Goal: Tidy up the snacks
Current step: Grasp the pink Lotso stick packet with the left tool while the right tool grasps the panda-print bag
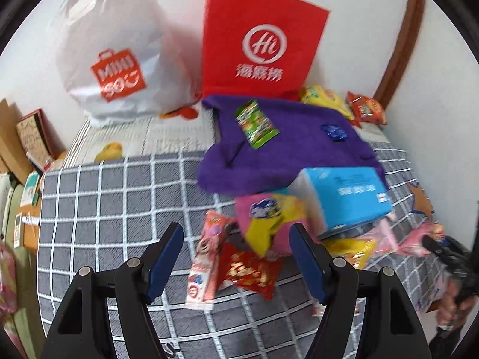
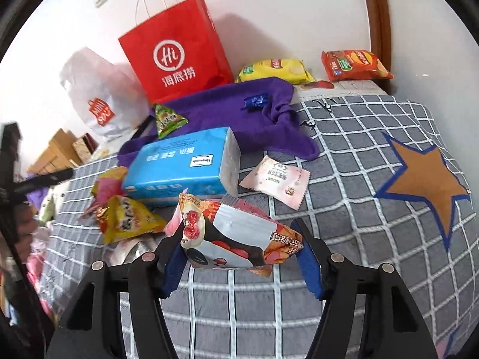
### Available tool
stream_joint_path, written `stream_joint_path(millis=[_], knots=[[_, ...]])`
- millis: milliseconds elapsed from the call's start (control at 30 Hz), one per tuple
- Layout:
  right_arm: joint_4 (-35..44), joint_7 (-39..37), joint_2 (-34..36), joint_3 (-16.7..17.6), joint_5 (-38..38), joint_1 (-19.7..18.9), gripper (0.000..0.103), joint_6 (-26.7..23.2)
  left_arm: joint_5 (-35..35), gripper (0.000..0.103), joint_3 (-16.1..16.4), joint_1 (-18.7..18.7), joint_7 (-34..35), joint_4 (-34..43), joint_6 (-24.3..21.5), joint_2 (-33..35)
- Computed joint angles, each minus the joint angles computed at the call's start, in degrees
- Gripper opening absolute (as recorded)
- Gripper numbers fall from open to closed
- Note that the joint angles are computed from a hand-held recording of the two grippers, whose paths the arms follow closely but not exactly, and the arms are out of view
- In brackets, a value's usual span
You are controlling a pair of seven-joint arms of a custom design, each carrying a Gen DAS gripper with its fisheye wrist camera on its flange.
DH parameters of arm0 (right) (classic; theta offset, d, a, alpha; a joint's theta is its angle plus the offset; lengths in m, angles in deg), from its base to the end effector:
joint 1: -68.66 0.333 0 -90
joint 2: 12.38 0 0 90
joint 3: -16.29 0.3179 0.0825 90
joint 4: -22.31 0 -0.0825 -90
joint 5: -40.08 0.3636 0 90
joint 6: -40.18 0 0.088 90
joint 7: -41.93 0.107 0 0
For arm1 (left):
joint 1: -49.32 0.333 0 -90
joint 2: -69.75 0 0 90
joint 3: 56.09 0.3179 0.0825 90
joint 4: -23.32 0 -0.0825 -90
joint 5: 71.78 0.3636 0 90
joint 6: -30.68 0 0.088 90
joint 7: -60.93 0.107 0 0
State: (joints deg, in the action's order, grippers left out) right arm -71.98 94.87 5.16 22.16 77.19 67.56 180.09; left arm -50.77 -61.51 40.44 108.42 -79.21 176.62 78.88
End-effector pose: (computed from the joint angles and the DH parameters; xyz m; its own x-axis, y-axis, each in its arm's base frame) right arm 0.6688 0.0484 0.5009 0.3885 -0.8787 -0.2775 -0.7826 -0.1556 -0.6028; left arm 0.6130 -0.1571 0.5371 0.2151 -0.9699 0.1140 -0.7656 -0.2400 -0.5969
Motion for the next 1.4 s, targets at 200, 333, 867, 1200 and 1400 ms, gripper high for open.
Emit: stream_joint_path(millis=[200, 333, 867, 1200, 1400], knots=[[-0.65, 1.65, 0.87, -0.39, -3.53, 0.80, 0.065, -0.77, 2.63, 0.071, 0.97, -0.50, -3.16, 1.31, -4.41, 2.88], [-0.11, 1.42, 1.50, 0.03, -5.10, 1.16, 0.065, -1.72, 2.60, 0.069, 1.36, -0.67, -2.32, 2.51, -5.98, 4.72], [12.69, 13.38, 11.91, 1.89, -6.94, 1.44, 0.070, -7.47, 0.32, 0.023, 2.92, -2.07, 1.01, 4.70, -3.96, 9.09], [4.81, 11.63, 6.76, 2.37, -8.06, 1.01, 0.070, -0.72, 3.65, 0.024, 4.65, -2.41, -4.60, -1.76, 6.32, 6.74], [0.96, 9.49, 6.29, 3.22, -8.38, 1.64, 0.063, 5.91, 11.42, 0.024, 6.78, -4.08, -11.86, -4.08, 10.54, 6.19]])
